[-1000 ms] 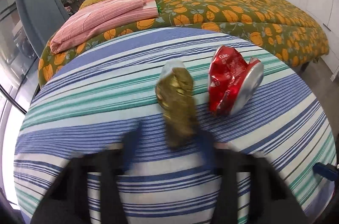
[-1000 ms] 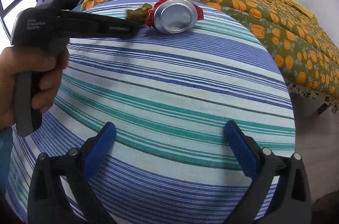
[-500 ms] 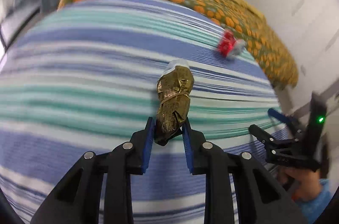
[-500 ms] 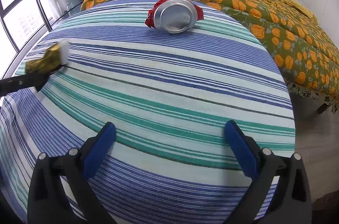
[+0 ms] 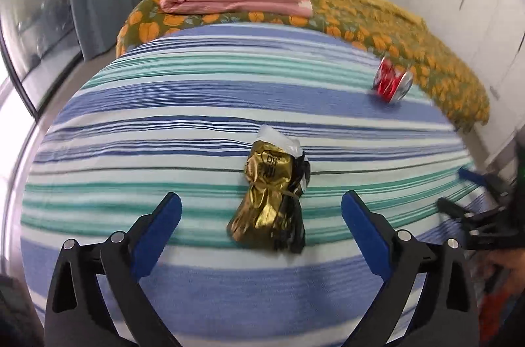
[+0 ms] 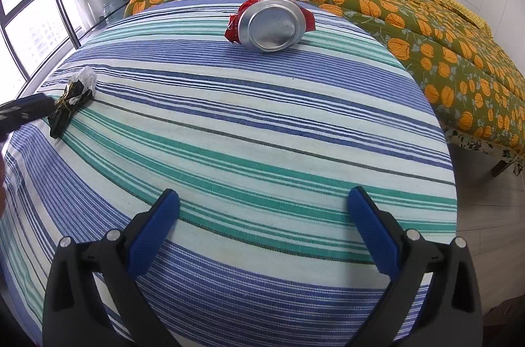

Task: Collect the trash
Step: 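Grasp the crushed red Coca-Cola can with the right tool and lift it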

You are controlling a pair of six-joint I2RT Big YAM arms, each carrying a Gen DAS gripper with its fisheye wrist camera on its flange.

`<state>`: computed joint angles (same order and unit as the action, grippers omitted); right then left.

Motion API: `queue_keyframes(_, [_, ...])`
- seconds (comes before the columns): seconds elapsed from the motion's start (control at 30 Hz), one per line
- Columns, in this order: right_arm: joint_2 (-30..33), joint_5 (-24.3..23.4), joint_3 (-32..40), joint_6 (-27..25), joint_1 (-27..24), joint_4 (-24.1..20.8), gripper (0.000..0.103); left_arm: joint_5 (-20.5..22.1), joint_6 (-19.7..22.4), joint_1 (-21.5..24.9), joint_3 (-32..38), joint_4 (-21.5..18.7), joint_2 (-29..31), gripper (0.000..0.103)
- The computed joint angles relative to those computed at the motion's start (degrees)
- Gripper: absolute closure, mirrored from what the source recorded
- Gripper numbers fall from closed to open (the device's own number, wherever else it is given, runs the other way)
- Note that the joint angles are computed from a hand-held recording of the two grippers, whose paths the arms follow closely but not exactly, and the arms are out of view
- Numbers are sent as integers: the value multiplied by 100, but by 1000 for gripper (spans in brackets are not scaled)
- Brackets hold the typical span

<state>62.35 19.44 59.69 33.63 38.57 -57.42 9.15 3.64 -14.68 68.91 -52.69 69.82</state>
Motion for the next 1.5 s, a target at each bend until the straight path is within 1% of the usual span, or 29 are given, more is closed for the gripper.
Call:
queue_keyframes(0.1, [1, 2, 0, 1, 2, 0, 5, -424, 93, -211, -36, 130, 174, 7])
queue_keyframes(0.27, [-4, 6, -5, -2, 0, 3, 5, -586, 184, -247, 15, 13, 293, 6])
queue_keyframes(0.33, [-3, 15, -5, -3, 5, -2, 5, -558, 199, -227, -3, 46, 294, 5])
queue_keyframes(0.47, [1, -22, -1, -21, -41, 23, 4, -646, 136, -253, -34, 97, 274, 4])
queue_keyframes(0.57, [267, -98, 239, -45, -234, -9, 5, -643, 118, -254, -44, 95, 258, 4])
queue_keyframes(0.63, [493, -170, 504, 237, -436, -5, 5, -661, 97, -267, -56, 100, 247, 4])
queue_keyframes(0.73, [835, -191, 982, 987, -743, 244, 4, -658, 88, -269, -52, 93, 246, 4])
queue_keyframes(0.77, [1036, -240, 1211, 1228, -858, 277, 4, -653, 86, -266, -54, 92, 244, 4])
queue_keyframes(0.83, [1489, -146, 1705, 1597, -1022, 51, 5, -653, 90, -265, -46, 92, 251, 4])
queue_keyframes(0.9, [2073, -12, 2327, 1884, -1194, -342, 5, -653, 90, -265, -46, 92, 251, 4])
queue_keyframes(1.0, [2649, -45, 2931, 2025, -1352, -756, 5, -646, 92, -259, -42, 93, 257, 4])
queue_keyframes(1.1, [2760, -197, 2939, 2329, -1468, -881, 5, -645, 92, -257, -42, 94, 258, 4])
queue_keyframes(1.17, [2586, -97, 2742, 2392, -1465, -675, 7, -645, 74, -263, -52, 98, 252, 4])
queue_keyframes(1.23, [2356, -52, 2505, 2281, -1431, -432, 19, -646, 74, -262, -51, 99, 254, 4])
queue_keyframes(1.27, [2159, -91, 2307, 2091, -1400, -229, 22, -647, 77, -261, -51, 100, 254, 4])
queue_keyframes(1.33, [2011, -10, 2196, 1814, -1319, -92, 40, -646, 78, -260, -49, 100, 256, 4])
queue_keyframes(1.37, [1941, 69, 2168, 1592, -1255, -89, 45, -643, 79, -258, -49, 99, 257, 4])
queue_keyframes(1.43, [1776, -108, 2020, 1189, -1193, 88, 46, -648, 79, -260, -48, 99, 257, 4])
queue_keyframes(1.5, [1585, -376, 1811, 642, -1079, 216, 46, -645, 82, -256, -47, 100, 258, 4])
